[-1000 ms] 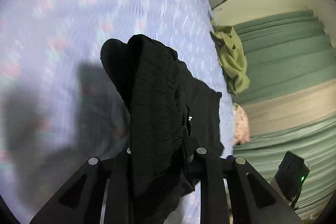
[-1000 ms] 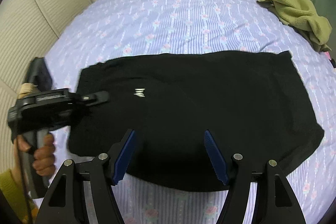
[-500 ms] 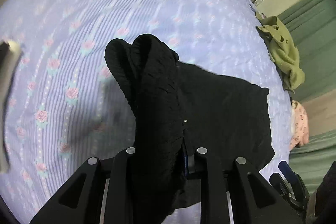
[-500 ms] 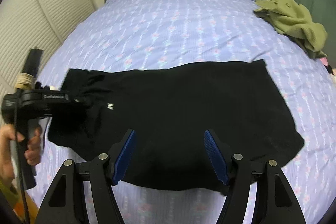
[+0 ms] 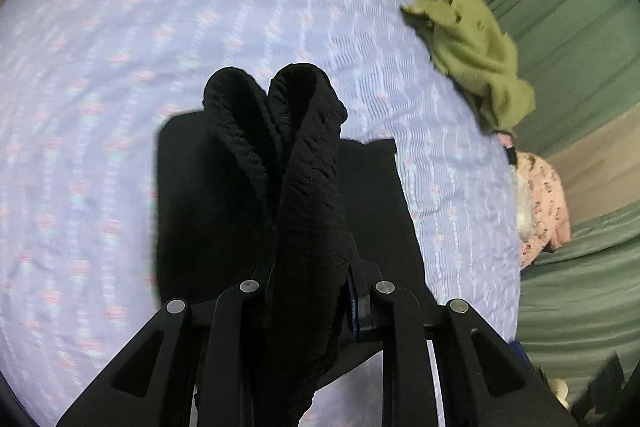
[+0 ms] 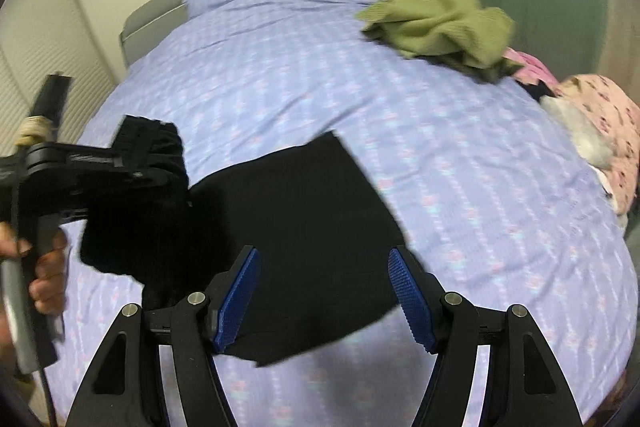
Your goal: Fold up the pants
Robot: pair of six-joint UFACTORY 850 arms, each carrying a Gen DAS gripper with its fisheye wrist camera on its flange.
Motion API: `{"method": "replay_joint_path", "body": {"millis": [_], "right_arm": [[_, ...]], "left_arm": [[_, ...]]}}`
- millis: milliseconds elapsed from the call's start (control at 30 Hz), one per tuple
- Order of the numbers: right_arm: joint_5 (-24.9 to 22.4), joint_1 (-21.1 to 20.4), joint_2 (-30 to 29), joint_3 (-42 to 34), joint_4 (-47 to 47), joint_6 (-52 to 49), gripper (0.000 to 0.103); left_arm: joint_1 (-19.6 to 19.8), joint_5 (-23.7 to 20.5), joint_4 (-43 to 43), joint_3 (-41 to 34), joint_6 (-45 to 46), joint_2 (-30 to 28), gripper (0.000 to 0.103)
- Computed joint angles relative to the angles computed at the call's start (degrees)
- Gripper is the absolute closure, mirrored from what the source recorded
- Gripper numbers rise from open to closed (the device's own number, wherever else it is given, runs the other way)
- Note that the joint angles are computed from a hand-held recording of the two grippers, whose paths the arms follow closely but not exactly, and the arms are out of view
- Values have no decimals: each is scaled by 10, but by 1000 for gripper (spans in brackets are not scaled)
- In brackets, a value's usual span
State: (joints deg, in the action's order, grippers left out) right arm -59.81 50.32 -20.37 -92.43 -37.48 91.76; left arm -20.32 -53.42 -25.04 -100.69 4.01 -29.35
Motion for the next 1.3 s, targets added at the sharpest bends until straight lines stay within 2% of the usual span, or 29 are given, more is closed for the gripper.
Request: {"method": "replay_joint_path", "body": {"millis": [133,267,300,367,400,433,567,633,733,867,933,1033,1200,1300], "right_arm": [[16,-11,50,69,-5,33,35],[37,-29,82,118,3,38,35],[42,-34,88,127,6,38,35],[52,-43,100,147,8,37,35],[58,-48,104,153,8,34,35],[64,-52,109,160,9,33,35],[101,-65,130,189,7,26,35],[119,-70,134,198,10,18,35],[166,-81,138,215,33,0,35],[259,-103,126,231,85,-43,35],[308,-118,112,235,134,-92,35],[363,-142,78,228,255,-209,35],[378,-160,37,210,331,-293,35],[408,-180,20,210,464,-410,35]], "left_arm": [[-58,-9,98,-56,-86,-56,81],[-89,-33,143,-92,-133,-97,79],[-91,-34,139,-93,-139,-101,75],[-94,-22,117,-91,-138,-101,58],[-93,-19,101,-92,-132,-101,41],[-94,-13,98,-92,-138,-98,30],[-86,20,90,-57,-140,-55,28],[-78,34,109,-24,-160,-25,20],[-63,41,140,38,-164,20,20],[-50,38,196,113,-179,65,20],[-44,37,210,142,-178,79,20],[-44,44,237,167,-194,88,20],[-43,41,213,175,-165,87,20],[-46,42,201,167,-151,81,20]]}}
